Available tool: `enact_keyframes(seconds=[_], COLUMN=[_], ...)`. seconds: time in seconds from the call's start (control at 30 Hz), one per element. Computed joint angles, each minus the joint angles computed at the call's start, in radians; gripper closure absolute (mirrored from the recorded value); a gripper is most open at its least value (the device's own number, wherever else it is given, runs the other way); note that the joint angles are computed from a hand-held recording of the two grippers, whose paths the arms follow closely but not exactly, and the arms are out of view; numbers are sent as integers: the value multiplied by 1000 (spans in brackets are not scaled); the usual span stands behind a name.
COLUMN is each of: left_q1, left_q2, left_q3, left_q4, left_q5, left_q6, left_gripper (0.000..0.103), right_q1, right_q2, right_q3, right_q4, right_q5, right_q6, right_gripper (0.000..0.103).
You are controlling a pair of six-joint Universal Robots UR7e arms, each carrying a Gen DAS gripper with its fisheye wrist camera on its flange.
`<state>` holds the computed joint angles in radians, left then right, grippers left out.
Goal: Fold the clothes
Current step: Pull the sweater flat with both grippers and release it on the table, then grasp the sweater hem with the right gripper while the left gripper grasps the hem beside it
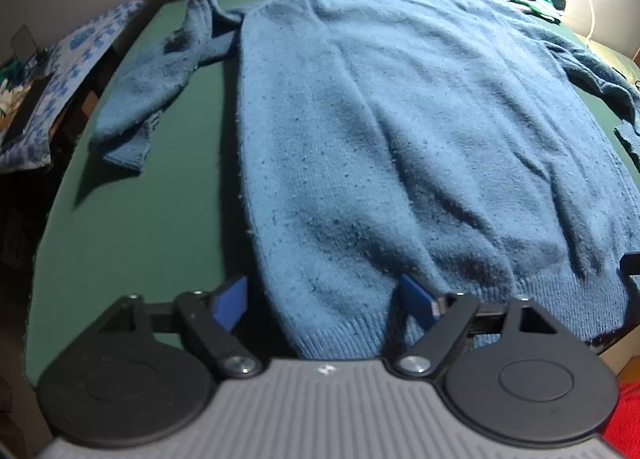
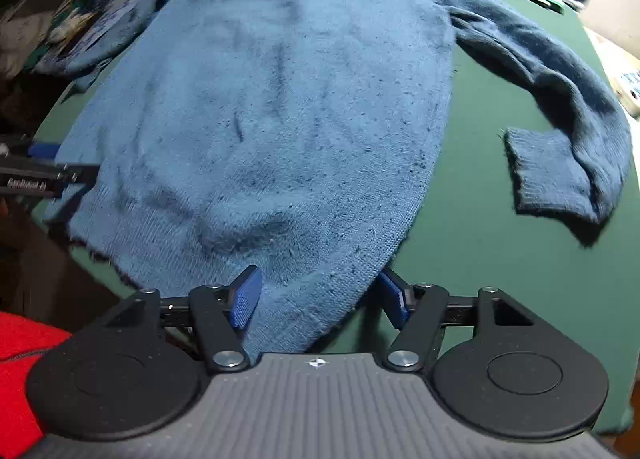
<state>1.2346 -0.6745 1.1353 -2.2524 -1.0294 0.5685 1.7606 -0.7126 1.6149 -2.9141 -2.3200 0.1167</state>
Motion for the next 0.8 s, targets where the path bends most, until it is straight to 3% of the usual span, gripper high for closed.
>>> enact_keyframes(seconds=[0.07, 0.13, 0.17, 0.3, 0.47, 0.67, 0.8], left_q1=[8, 10, 11, 15, 24, 25, 25], left_q2=[16, 23, 23, 22, 29, 34, 41], left_q3=[-41, -53, -48, -42, -64, -73, -90], left_q4=[53, 57, 48, 29, 44, 53, 75], left_q5=[-3, 3, 0, -16, -48, -63, -64], left_q6=[-58, -70, -60, -20, 40, 66, 73], left_gripper=[4, 1, 1, 1, 1, 1, 1], right_q1=[5, 10, 14, 24, 31, 30, 36], right_q2=[15, 29, 37, 59, 77, 90, 102], right_q3=[-8, -19, -28, -45, -51, -34, -22], right_q4=[-17, -23, -14, -7, -25, -141, -215], right_q5=[-22, -46, -61, -71, -96, -114, -166], right_q6=[49, 93, 111, 188, 268, 304, 279], right_gripper=[36, 36, 35, 15, 8, 13, 37])
